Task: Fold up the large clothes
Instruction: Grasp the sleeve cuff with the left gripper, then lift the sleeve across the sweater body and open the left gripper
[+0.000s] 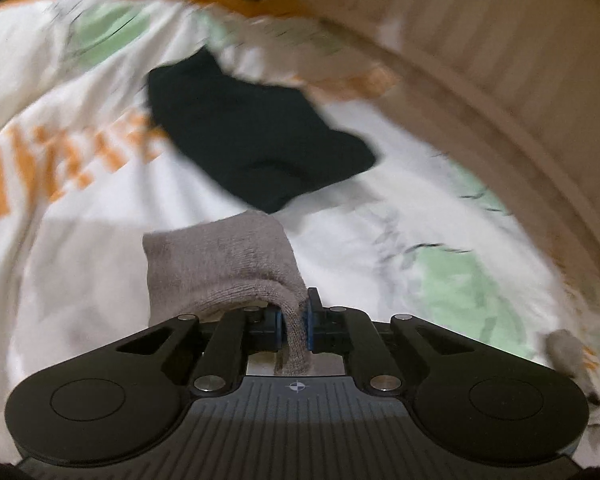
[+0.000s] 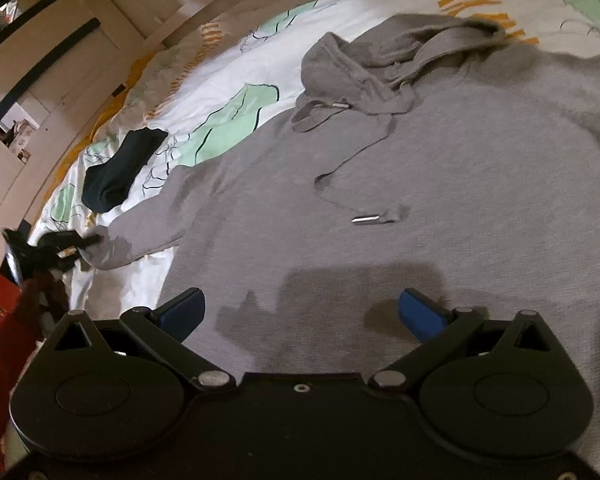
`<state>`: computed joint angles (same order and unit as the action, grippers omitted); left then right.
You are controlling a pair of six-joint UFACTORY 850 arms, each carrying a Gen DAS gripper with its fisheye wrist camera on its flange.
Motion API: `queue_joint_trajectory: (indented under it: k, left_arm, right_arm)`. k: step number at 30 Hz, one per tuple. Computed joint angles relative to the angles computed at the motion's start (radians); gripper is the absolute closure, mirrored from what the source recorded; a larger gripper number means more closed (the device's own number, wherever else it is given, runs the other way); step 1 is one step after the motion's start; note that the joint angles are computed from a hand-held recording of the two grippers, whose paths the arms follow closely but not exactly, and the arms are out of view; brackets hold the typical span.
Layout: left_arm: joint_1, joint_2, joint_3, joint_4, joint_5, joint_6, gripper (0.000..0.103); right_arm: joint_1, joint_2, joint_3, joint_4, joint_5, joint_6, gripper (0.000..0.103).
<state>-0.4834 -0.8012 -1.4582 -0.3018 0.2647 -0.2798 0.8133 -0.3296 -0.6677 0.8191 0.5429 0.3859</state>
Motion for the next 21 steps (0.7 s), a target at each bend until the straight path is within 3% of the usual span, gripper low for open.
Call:
queue_joint_trajectory:
  k: [7,11,16,21]
  left_arm:
    - [-0.086,0.05,-0.062,0.228,-0.007,-0.124,0.094]
    - [-0.148,0.045,-0.129,0.311,-0.031,-0.163,0.094]
    - [-0.227,-0.011,-0.25,0.409,-0.078,-0.234,0.094]
    - [-0.293,-0.085,-0.362,0.643,-0.101,-0.442,0.094]
  right_arm:
    - [0.016,0.058,0.034,0.351,0.008,-0.404,0.0]
    - [0.025,0.085,0.054,0.5,0.054,-0.61,0.0]
    - [0.033,0.088,0.103,0.502,0.119,-0.56,0.0]
    - [-0.002,0.103,0.136,0.525,0.056,-0.592,0.001]
